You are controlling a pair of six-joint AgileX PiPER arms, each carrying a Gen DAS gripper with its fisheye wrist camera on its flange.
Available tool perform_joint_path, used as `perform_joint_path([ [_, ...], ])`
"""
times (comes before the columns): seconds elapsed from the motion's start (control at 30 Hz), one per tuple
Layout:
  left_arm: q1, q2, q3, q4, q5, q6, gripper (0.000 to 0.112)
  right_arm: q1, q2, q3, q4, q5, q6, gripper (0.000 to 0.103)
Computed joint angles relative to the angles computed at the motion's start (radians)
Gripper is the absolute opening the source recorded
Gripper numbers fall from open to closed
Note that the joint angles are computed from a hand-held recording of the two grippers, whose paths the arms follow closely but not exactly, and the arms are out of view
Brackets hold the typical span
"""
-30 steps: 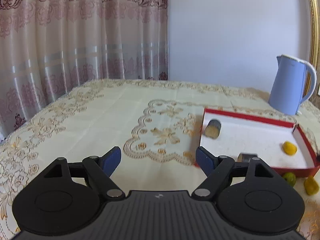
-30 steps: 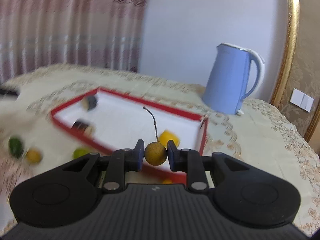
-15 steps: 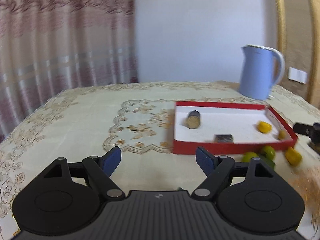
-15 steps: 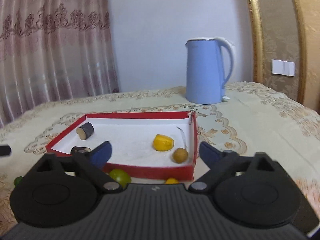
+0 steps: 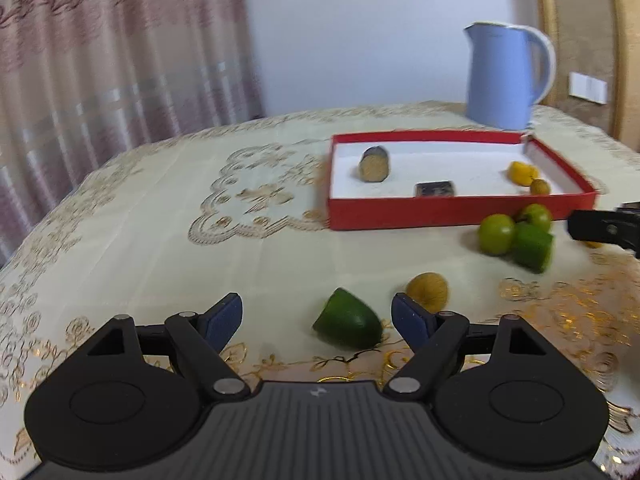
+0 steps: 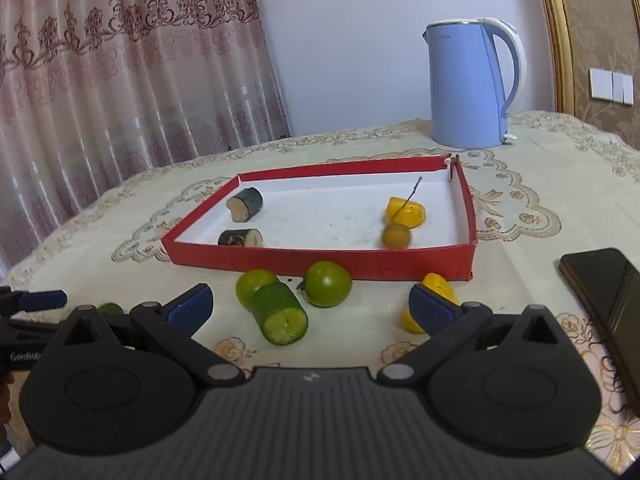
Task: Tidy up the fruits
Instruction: 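Move the left gripper back toward the green avocado beside the tray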
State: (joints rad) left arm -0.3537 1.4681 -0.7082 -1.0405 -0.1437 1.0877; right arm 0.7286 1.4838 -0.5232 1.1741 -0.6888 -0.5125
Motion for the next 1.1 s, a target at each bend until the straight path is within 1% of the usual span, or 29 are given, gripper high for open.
perform_joint_path([
  [0.03, -0.007, 0.005, -0.003, -0.053, -0.009, 0.037, 0.082, 0.010, 0.005, -0.002, 0.013, -0.012, -0.015, 0.103],
  [0.13, -0.014, 0.016, -0.012, -0.092, -0.008, 0.032, 0.082, 0.016, 0.016, 0.009, -0.016, -0.030, 0.006, 0.103],
  [0.2, -0.033, 0.028, -0.014, -0.143, -0.037, 0.064, 0.082, 0.020, 0.025, 0.017, -0.029, -0.053, 0.019, 0.103],
  [0.27, -0.053, 0.045, -0.029, -0.278, -0.066, 0.184, 0.082, 0.035, 0.042, 0.010, 0.018, -0.092, -0.025, 0.103],
  [0.37, -0.058, 0.074, -0.060, -0.460, -0.064, 0.339, 0.082, 0.061, 0.069, -0.009, 0.127, -0.169, -0.121, 0.103],
  [0.4, -0.062, 0.081, -0.068, -0.510, -0.070, 0.381, 0.082, 0.067, 0.071, -0.012, 0.155, -0.184, -0.143, 0.103],
  [0.47, -0.075, 0.093, -0.077, -0.546, -0.090, 0.403, 0.082, 0.068, 0.063, -0.011, 0.183, -0.190, -0.164, 0.103],
  [0.67, -0.104, 0.109, -0.089, -0.553, -0.136, 0.388, 0.082, 0.068, 0.053, 0.002, 0.190, -0.190, -0.148, 0.103],
  [0.73, -0.112, 0.116, -0.092, -0.534, -0.149, 0.362, 0.082, 0.073, 0.060, 0.003, 0.187, -0.192, -0.143, 0.103],
  [0.87, -0.142, 0.134, -0.091, -0.457, -0.203, 0.276, 0.082, 0.070, 0.081, 0.020, 0.141, -0.210, -0.078, 0.103],
  [0.93, -0.160, 0.139, -0.086, -0.418, -0.235, 0.231, 0.082, 0.049, 0.092, 0.030, 0.114, -0.206, -0.030, 0.103],
  [0.97, -0.168, 0.142, -0.083, -0.403, -0.250, 0.212, 0.082, 0.028, 0.086, 0.036, 0.098, -0.183, -0.003, 0.103],
  [1.0, -0.176, 0.145, -0.082, -0.393, -0.265, 0.199, 0.082, 0.000, 0.068, 0.056, 0.047, -0.155, 0.063, 0.103],
  [1.07, -0.186, 0.148, -0.078, -0.375, -0.285, 0.184, 0.082, -0.033, 0.054, 0.097, -0.048, -0.149, 0.202, 0.103],
  [1.1, -0.186, 0.149, -0.079, -0.376, -0.286, 0.183, 0.082, -0.051, 0.048, 0.106, -0.066, -0.133, 0.246, 0.103],
])
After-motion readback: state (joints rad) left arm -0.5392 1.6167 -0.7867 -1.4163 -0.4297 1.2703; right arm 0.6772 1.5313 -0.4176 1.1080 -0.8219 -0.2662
